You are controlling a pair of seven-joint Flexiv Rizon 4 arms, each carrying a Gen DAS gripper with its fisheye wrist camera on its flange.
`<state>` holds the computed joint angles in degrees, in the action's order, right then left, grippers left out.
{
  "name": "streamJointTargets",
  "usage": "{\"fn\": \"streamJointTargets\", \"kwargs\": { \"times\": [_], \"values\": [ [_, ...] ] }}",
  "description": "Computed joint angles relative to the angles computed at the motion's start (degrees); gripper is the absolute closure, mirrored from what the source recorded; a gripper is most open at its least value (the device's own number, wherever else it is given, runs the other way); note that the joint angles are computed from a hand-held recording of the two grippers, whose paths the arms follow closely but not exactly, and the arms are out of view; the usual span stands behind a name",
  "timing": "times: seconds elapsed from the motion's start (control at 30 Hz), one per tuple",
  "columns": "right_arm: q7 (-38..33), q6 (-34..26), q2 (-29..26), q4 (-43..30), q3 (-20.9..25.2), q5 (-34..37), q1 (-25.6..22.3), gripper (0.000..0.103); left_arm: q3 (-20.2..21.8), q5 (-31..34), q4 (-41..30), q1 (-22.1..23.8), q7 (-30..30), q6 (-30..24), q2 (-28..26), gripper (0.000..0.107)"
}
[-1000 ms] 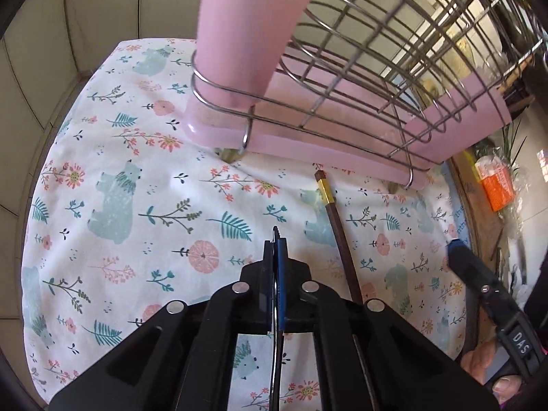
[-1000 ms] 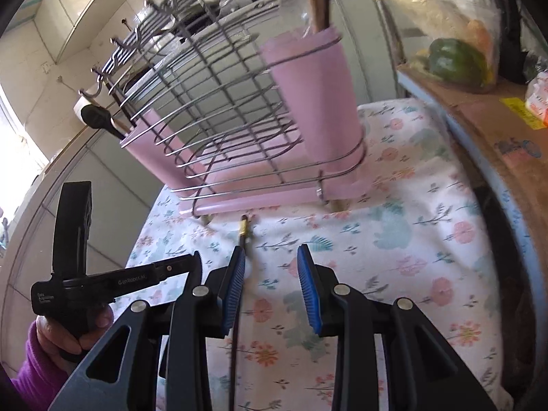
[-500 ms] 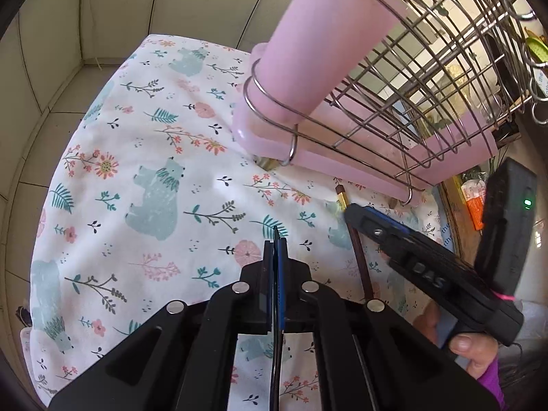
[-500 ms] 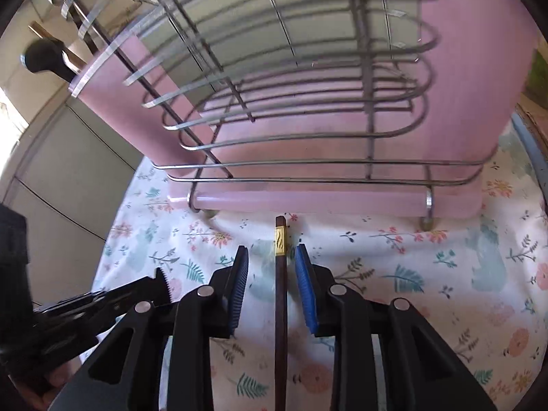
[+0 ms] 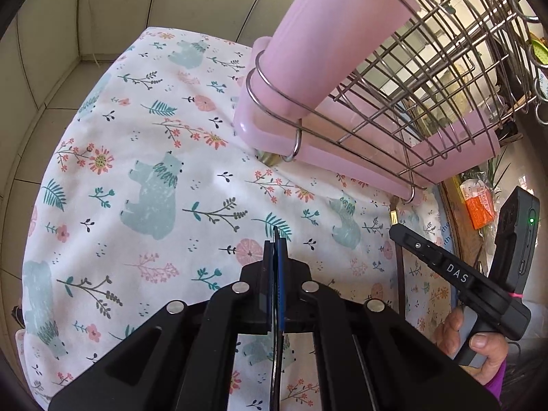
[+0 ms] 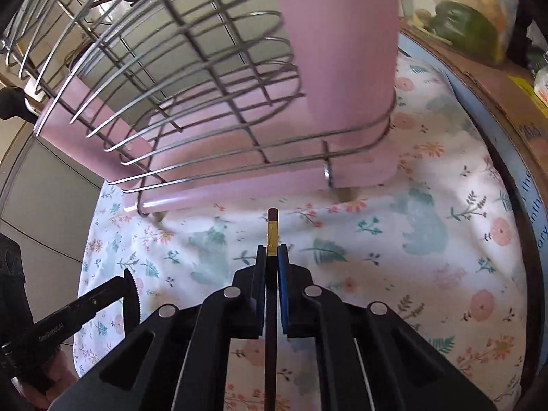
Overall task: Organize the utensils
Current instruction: 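Grasp a black knife with the left tool while the right tool grasps a chopstick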
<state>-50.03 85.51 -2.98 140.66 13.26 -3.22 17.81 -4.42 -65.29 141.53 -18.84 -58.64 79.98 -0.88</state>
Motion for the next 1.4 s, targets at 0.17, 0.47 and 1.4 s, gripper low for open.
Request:
{"fn": "streamJointTargets", "kwargs": {
  "times": [0.17,0.47,1.4],
  "values": [
    [-10.4,-4.5,-1.7,-4.1,3.2,12.1,-1.1,0.095,-0.1,1.2,0.0,0.1,-0.9,0.4,-0.1,0.105],
    [-24.2,-7.7,-3.0,-8.9,4.4,25.6,-3.3,0.095,0.3,2.6,0.2,0.4,-2.3,0.1,0.4,0.105],
    [-19.5,15.8,15.8,4.5,13.5,19.3,-10.2,0.097,1.1,-15.3,1.6,-11.9,9.4,14.1,7.7,0.105]
  ]
}}
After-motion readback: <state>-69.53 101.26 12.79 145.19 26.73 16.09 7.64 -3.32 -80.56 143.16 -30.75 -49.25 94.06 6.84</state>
